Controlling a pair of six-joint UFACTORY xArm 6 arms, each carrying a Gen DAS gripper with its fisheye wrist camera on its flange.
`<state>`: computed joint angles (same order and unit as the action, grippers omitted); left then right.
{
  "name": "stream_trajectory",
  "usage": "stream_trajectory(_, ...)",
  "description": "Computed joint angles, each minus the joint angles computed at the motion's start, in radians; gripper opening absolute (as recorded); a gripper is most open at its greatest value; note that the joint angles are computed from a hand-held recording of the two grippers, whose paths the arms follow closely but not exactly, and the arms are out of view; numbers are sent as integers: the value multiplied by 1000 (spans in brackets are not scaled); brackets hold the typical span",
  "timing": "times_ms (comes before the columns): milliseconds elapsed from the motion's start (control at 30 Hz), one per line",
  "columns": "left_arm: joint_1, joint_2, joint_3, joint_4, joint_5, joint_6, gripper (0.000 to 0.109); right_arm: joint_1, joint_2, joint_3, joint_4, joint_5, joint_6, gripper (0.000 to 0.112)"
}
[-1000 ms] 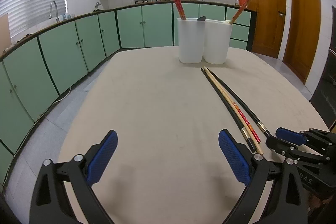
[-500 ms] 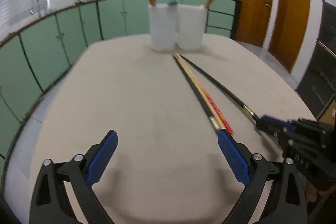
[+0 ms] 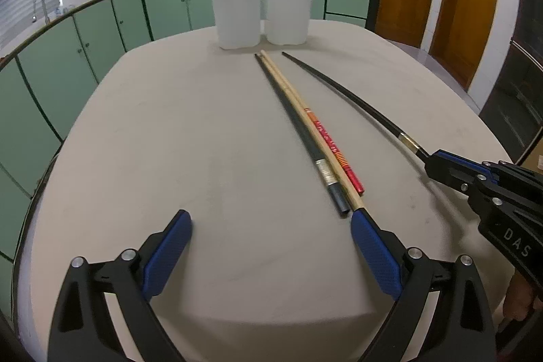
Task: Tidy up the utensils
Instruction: 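Close the left tool on the other black chopstick while the right holds its chopstick, then carry both black chopsticks up and into the white holder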
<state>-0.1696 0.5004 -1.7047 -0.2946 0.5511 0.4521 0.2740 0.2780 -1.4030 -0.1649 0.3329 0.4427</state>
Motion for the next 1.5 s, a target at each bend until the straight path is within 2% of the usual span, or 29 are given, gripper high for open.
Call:
stream_trajectory(200,-11,10,-11,-2,-3,-5,90,0,-1,1,5,0,-6,6)
stream_trajectory(267,-11,12,-11,-7,-12,-8,85,0,-1,2,7,-1,-7,6)
stream_trajectory(367,-11,8,-6,-29,-22,8,71,0,-1,2,13,-2,-10,6)
stream_trajectory(433,-12,1,5,-48,-30,30,58,0,-1,2,17,-2,-14,6)
stream_trajectory(500,-16,-5,13,-65,-36,50,52,-1,0,1,23,-2,-18,6)
stream_trajectory(667,-22,-7,24,-70,-58,47,48,-1,-1,1,34,-1,-25,6)
stream_trajectory(700,-22,-9,27,-79,-59,50,42,-1,-1,0,34,0,-26,6)
stream_trajectory(733,-22,-11,30,-91,-60,57,29,-2,-1,0,35,0,-26,6)
stream_trajectory(800,-21,-11,22,-141,-36,89,10,-2,-2,1,36,-2,-25,6)
stream_trajectory(1000,-9,-13,8,-158,-22,72,8,-5,-14,6,8,-15,-19,6)
stream_trajectory(1167,8,-47,4,-181,-69,82,7,-9,-30,-3,-36,-34,-7,6)
stream_trajectory(1500,12,-52,-133,-229,-106,107,6,-26,-36,-94,-158,-34,33,6)
